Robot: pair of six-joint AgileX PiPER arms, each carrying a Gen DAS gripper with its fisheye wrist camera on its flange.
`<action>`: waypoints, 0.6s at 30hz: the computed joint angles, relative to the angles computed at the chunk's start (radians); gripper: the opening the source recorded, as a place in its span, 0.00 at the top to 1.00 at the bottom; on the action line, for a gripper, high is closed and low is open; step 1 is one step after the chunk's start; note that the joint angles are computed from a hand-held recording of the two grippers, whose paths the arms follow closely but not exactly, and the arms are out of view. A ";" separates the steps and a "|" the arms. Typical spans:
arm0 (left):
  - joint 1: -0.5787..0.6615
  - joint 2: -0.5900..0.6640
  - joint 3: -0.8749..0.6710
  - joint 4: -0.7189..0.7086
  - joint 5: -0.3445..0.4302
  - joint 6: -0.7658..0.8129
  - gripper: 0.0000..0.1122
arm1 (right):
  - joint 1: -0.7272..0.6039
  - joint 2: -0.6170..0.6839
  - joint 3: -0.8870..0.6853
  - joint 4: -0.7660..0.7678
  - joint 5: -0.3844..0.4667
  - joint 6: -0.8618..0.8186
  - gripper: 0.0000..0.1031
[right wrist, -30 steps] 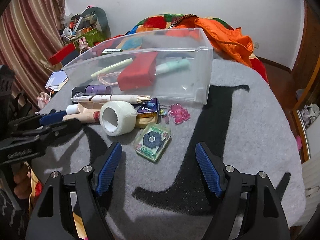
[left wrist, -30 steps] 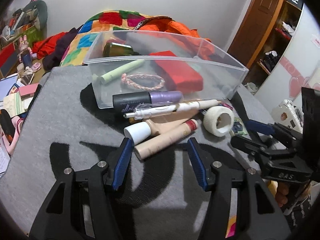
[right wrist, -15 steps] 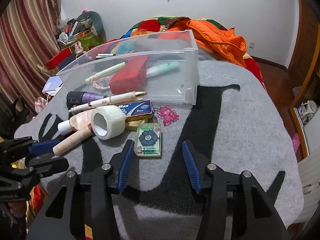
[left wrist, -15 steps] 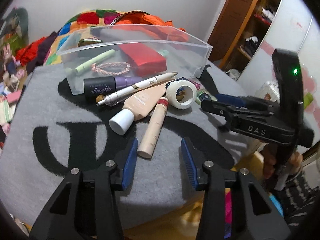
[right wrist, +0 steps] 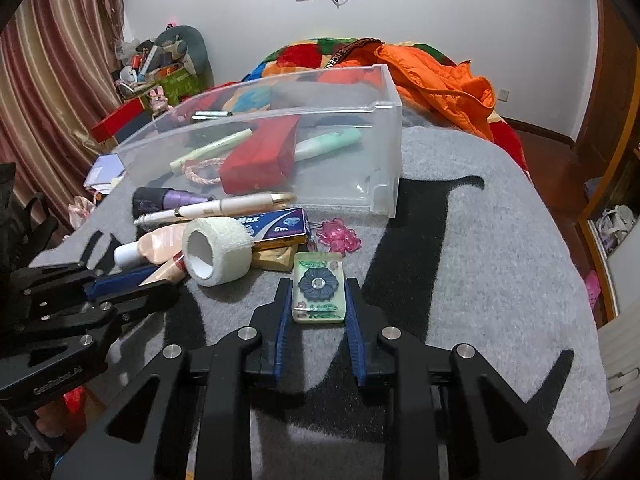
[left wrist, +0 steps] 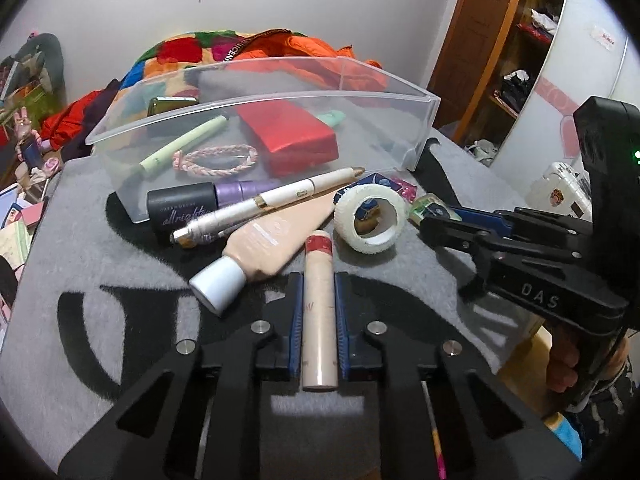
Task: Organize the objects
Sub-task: 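Grasp the beige cosmetic tube with the left tool while the right grasps the small green card, then carry the beige tube and green card over the clear box and open both tools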
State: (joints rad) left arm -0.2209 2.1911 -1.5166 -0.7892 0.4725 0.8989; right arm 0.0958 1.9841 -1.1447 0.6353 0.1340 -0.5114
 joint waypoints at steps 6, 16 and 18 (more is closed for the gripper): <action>0.004 -0.044 0.053 -0.034 -0.034 0.035 0.87 | -0.014 -0.038 0.037 0.261 0.002 -0.251 0.78; 0.026 -0.096 0.037 -0.120 -0.045 0.071 0.87 | -0.016 -0.121 0.050 0.442 -0.004 -0.426 0.78; 0.034 -0.089 0.002 -0.125 -0.028 0.056 0.87 | -0.016 -0.127 0.031 0.425 -0.005 -0.412 0.78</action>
State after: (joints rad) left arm -0.1865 2.1026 -1.5146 -0.9146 0.4449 0.9548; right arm 0.0797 1.8574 -1.1135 1.0600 0.1285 -0.9231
